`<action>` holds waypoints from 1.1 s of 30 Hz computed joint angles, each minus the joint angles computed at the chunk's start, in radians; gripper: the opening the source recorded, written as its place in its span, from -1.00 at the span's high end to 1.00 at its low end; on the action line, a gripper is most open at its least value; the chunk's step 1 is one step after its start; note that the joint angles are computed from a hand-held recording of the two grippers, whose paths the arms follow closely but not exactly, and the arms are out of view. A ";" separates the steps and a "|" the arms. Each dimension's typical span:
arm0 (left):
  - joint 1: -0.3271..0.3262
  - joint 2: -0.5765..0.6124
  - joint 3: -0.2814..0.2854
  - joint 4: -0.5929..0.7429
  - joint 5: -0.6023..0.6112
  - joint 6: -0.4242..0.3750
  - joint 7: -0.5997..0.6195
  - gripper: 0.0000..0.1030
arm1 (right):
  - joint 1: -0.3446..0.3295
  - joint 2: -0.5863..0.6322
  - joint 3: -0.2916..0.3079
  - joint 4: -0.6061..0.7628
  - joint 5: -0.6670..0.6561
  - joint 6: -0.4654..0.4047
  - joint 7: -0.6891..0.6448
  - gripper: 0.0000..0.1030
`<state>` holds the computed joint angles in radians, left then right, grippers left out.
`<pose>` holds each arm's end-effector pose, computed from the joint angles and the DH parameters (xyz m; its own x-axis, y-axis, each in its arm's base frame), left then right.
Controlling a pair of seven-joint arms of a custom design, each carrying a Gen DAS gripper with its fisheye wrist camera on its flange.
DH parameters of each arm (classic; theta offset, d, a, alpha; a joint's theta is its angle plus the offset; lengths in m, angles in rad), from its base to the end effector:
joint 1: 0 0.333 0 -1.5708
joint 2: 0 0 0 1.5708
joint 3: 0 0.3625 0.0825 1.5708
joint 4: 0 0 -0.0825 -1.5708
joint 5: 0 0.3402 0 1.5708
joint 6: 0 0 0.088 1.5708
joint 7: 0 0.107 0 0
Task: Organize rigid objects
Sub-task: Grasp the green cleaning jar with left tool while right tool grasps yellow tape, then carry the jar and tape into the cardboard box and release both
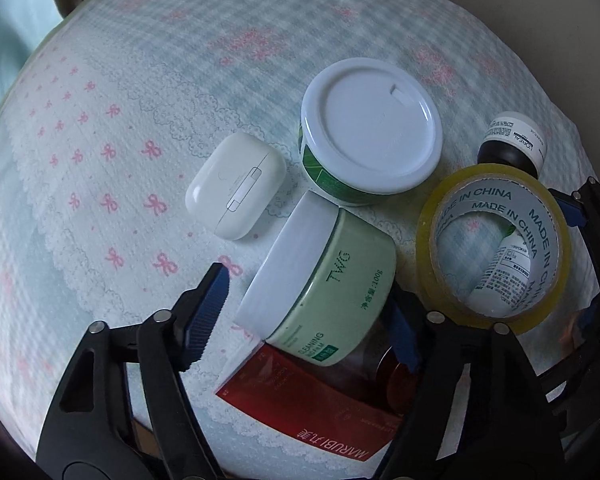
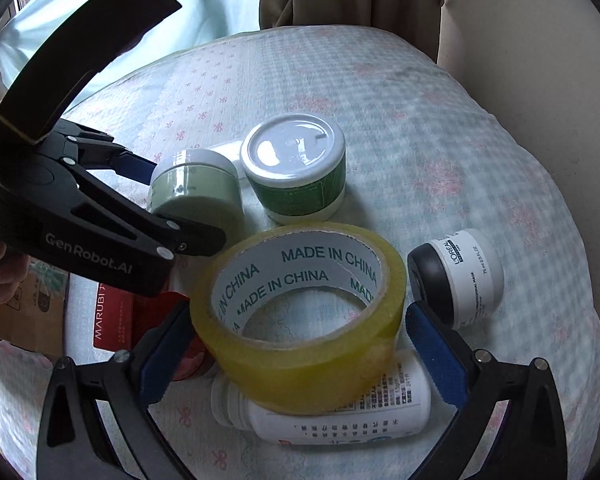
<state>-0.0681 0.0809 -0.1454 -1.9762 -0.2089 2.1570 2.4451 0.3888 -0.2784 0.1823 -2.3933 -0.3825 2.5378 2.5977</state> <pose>0.5356 -0.1224 0.5052 -0.8322 -0.5515 0.0570 -0.5503 0.8091 -0.2063 0.3625 0.2464 0.5341 -0.1526 -0.9830 -0.1023 -0.8536 0.1833 -0.4876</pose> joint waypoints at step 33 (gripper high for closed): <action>0.056 -0.235 0.064 0.103 -0.140 -0.148 -0.093 0.23 | 0.037 -0.143 0.023 0.191 0.075 -0.281 -0.148 -0.88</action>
